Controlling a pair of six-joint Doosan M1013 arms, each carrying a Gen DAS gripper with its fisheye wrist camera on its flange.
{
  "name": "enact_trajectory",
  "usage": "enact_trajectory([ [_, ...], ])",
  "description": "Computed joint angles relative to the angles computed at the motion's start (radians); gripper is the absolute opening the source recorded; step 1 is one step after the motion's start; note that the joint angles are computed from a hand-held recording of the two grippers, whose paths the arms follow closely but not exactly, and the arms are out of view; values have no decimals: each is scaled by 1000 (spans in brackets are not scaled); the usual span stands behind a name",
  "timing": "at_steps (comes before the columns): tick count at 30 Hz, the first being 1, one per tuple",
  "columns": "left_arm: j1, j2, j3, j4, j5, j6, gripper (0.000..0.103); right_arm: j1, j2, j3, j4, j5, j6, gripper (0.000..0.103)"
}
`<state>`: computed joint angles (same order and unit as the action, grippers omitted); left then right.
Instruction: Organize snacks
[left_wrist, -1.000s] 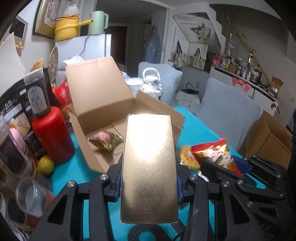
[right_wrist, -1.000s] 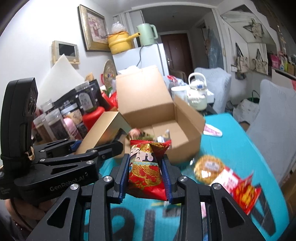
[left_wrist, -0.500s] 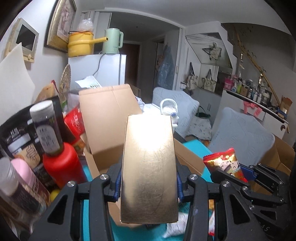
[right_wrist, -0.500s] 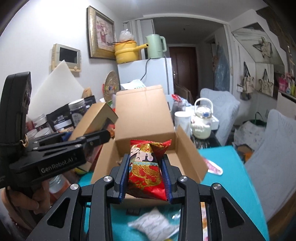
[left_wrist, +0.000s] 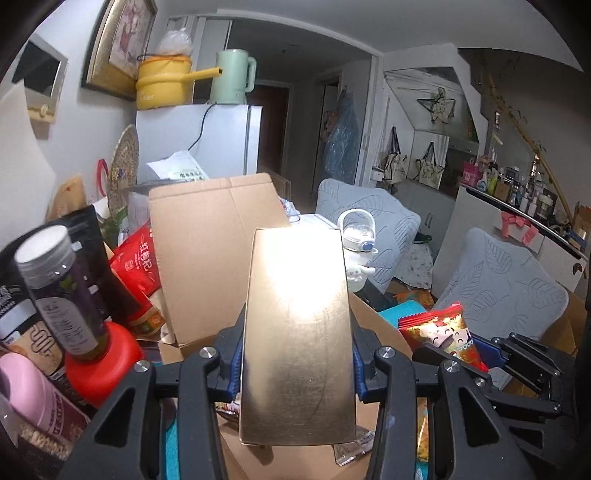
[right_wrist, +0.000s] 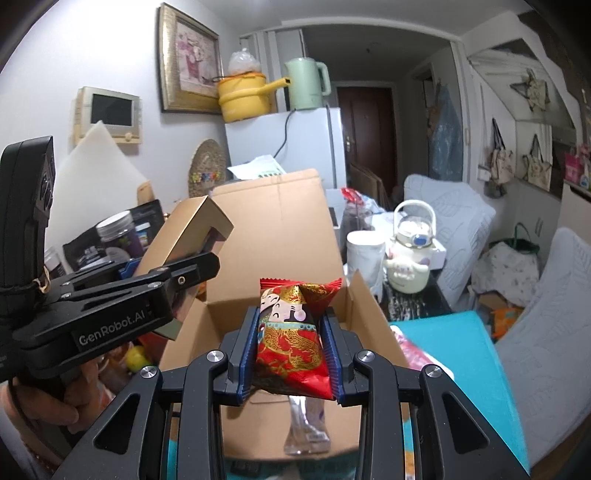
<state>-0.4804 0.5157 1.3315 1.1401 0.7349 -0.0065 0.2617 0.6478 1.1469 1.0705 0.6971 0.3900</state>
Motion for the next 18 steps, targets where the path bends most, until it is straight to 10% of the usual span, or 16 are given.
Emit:
enact_trajectory([
  [18, 83, 101, -110, -326, 21, 284, 43, 40, 162, -253, -318, 147, 341, 32],
])
